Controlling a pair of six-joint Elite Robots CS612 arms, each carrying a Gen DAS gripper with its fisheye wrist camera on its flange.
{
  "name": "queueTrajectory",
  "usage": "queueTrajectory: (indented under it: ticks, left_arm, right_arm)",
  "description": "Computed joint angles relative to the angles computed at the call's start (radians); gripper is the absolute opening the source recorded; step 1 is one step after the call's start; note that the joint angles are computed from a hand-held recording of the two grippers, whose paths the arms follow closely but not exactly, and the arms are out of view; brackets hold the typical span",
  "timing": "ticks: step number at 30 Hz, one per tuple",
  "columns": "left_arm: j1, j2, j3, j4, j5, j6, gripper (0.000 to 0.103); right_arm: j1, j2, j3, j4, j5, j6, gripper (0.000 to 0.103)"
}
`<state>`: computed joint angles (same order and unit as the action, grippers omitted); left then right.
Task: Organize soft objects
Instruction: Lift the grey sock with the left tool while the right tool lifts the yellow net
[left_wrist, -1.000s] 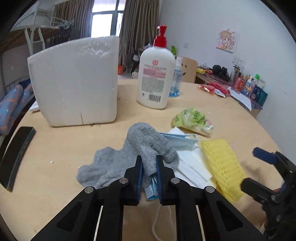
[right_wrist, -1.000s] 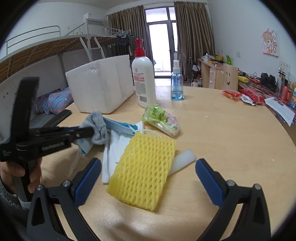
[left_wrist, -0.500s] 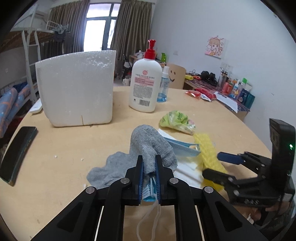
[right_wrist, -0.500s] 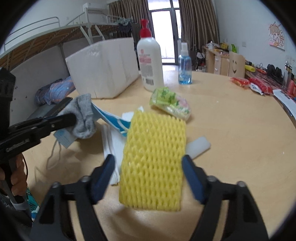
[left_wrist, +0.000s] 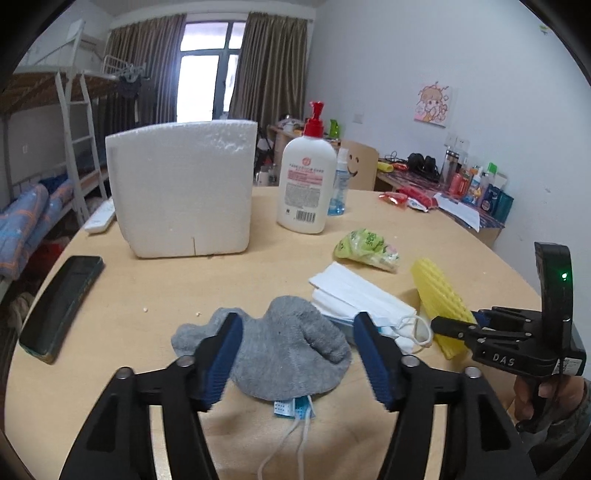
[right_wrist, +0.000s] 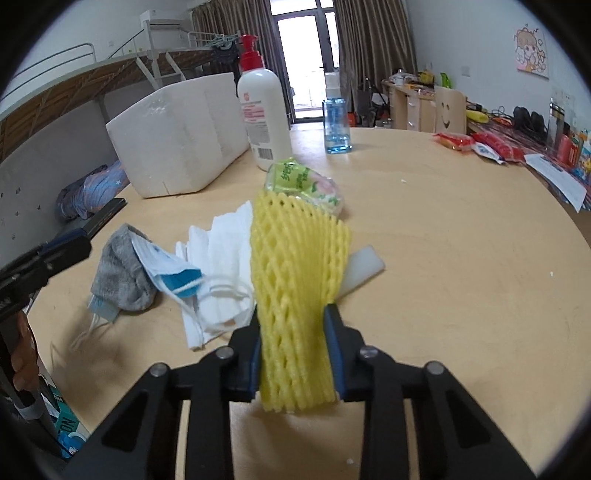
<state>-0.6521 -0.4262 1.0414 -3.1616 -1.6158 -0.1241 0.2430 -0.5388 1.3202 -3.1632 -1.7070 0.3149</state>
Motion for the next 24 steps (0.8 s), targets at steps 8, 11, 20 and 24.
queueTrajectory:
  ticks: [8,11,20,24]
  left_arm:
    - [-0.017,0.013,-0.019,0.065,0.012,0.066,0.067]
    - [-0.029,0.02,-0.031,0.073,0.075,0.087,0.067]
    - [-0.031,0.044,-0.087,0.167,0.136,0.068,0.018]
    - [-0.028,0.037,-0.071,0.132,0.12,0.068,0.011]
  right_arm:
    - [-0.001,-0.007,0.021,-0.027,-0.003,0.004,0.021]
    - [-0.003,-0.009,0.028,-0.036,-0.004,0.008,0.021]
    - [-0.006,-0.008,0.032,-0.045,0.001,0.016,0.021]
    - [-0.008,-0.007,0.033,-0.048,0.004,0.013,0.021]
